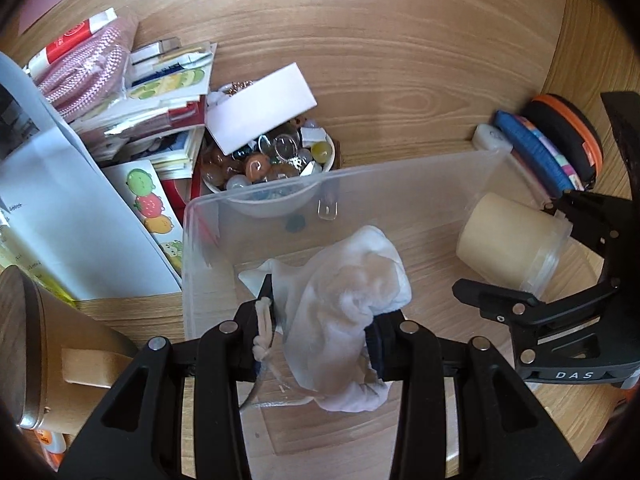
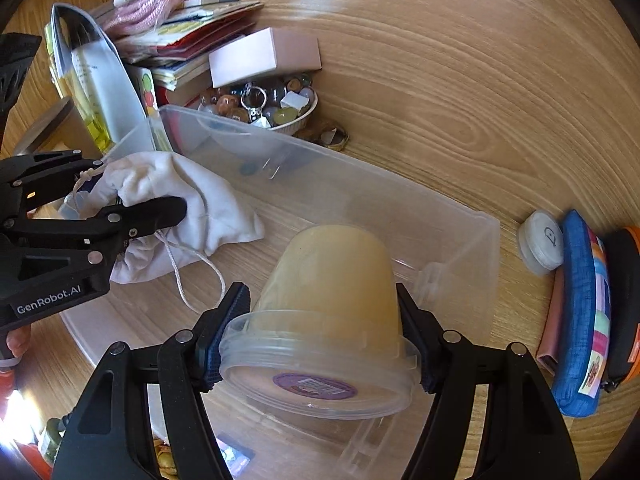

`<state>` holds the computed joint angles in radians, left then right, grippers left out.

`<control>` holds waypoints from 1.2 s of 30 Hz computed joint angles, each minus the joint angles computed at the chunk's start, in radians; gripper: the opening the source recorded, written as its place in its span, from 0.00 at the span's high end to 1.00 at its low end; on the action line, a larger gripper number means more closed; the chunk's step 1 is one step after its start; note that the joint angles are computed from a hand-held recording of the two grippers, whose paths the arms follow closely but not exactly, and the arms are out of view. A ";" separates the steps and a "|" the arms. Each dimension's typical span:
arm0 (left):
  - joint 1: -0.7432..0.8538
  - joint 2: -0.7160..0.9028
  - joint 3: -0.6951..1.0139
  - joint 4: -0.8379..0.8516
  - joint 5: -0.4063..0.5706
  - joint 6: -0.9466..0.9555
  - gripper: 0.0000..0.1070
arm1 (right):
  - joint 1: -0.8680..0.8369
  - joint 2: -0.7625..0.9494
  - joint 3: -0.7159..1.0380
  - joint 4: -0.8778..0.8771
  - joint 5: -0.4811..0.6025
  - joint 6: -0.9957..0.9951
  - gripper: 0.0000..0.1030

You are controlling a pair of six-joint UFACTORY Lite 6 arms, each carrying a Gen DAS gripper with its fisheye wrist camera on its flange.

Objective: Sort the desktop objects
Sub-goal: 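Open the right tool to drop the tub while the left releases the pouch into the bin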

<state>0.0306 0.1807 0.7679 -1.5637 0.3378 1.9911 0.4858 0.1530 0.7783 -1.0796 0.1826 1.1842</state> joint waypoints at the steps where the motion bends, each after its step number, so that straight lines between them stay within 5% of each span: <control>1: -0.012 0.004 -0.003 -0.034 -0.012 0.030 0.64 | 0.003 0.007 0.004 -0.007 0.005 0.004 0.35; 13: -0.095 0.001 -0.033 -0.304 -0.090 0.290 0.56 | 0.081 0.009 0.025 -0.121 0.109 0.089 0.35; 23: -0.106 -0.039 -0.053 -0.352 -0.093 0.334 0.30 | 0.137 -0.048 -0.027 -0.137 0.174 0.126 0.34; 36: -0.028 -0.296 -0.186 -0.130 -0.077 0.133 0.14 | 0.219 -0.295 -0.171 -0.135 0.252 0.205 0.28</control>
